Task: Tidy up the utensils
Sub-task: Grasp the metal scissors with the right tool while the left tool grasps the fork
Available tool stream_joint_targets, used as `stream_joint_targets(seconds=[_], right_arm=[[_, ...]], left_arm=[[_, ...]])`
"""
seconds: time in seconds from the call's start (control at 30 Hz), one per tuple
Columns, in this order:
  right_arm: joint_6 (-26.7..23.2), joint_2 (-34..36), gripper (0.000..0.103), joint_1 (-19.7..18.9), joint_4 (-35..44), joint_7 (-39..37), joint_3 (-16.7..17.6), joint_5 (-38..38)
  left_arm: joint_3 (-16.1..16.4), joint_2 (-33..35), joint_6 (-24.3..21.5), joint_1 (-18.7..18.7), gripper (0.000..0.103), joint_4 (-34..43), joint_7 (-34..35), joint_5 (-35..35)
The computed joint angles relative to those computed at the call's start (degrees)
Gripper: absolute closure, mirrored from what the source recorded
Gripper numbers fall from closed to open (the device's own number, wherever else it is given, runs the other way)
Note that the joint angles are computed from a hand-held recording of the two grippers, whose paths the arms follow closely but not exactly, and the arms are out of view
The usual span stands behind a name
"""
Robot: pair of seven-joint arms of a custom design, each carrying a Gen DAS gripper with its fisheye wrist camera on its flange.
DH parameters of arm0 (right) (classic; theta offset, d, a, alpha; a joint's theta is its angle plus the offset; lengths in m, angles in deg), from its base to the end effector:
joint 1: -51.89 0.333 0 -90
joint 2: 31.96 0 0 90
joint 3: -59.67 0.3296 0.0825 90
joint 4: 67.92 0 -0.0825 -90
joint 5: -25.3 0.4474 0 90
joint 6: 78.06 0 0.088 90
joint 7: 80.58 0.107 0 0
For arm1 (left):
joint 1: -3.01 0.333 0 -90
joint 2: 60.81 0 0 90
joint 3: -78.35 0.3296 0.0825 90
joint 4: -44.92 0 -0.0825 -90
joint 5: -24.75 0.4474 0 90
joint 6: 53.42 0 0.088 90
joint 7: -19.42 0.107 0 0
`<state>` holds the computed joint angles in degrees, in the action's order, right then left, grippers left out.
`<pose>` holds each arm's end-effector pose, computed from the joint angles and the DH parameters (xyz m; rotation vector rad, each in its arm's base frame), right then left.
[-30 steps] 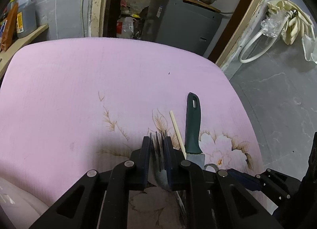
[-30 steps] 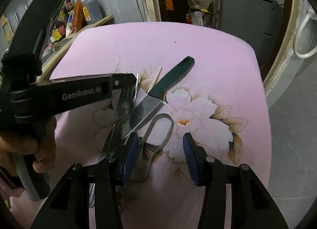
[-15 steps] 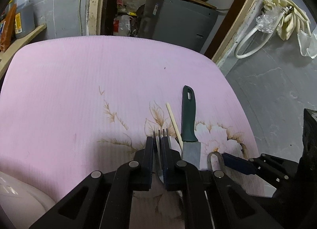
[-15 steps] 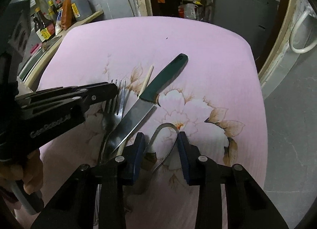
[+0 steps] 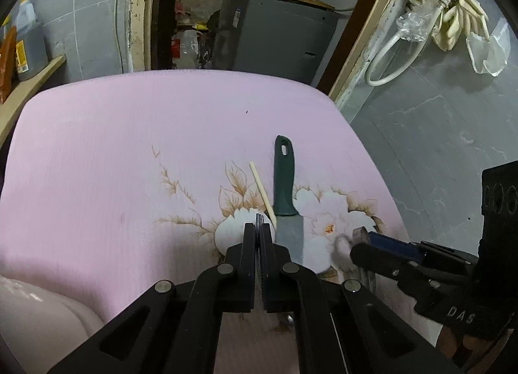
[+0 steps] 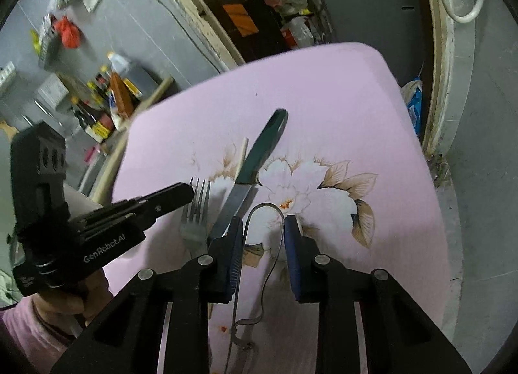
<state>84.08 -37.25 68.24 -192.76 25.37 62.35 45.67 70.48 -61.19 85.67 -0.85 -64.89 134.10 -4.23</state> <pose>0.5891 0.1851 0.4979 -1.4689 1.8748 -0.1746 0.6451 -0.1359 0.5431 -1.6523 2.3296 -0.9529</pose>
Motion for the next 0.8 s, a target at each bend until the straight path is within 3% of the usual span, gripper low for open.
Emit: stream_joint_targets(seconds=[0.13, 0.33, 0.47, 0.8], right_arm=[[4.49, -2.65, 0.081, -0.12, -2.94, 1.20, 0.34, -1.26], [7.78, -7.56, 0.081, -3.19, -6.40, 9.40, 3.31, -13.51], [8.52, -10.13, 0.081, -6.30, -7.19, 15.56, 6.24, -22.39], [8.50, -16.17, 0.081, -11.78, -9.50, 26.76, 12.17, -34.39]], left_arm=[[0.08, -2.60, 1.79, -0.32, 0.100, -2.09, 2.40, -1.51], [1.11, -7.73, 5.03, -2.06, 0.100, -6.20, 8.68, -4.58], [2.49, -11.48, 7.30, -3.71, 0.100, -9.45, 13.25, -7.19], [6.49, -18.14, 8.26, -6.93, 0.100, -14.30, 20.80, -11.77]])
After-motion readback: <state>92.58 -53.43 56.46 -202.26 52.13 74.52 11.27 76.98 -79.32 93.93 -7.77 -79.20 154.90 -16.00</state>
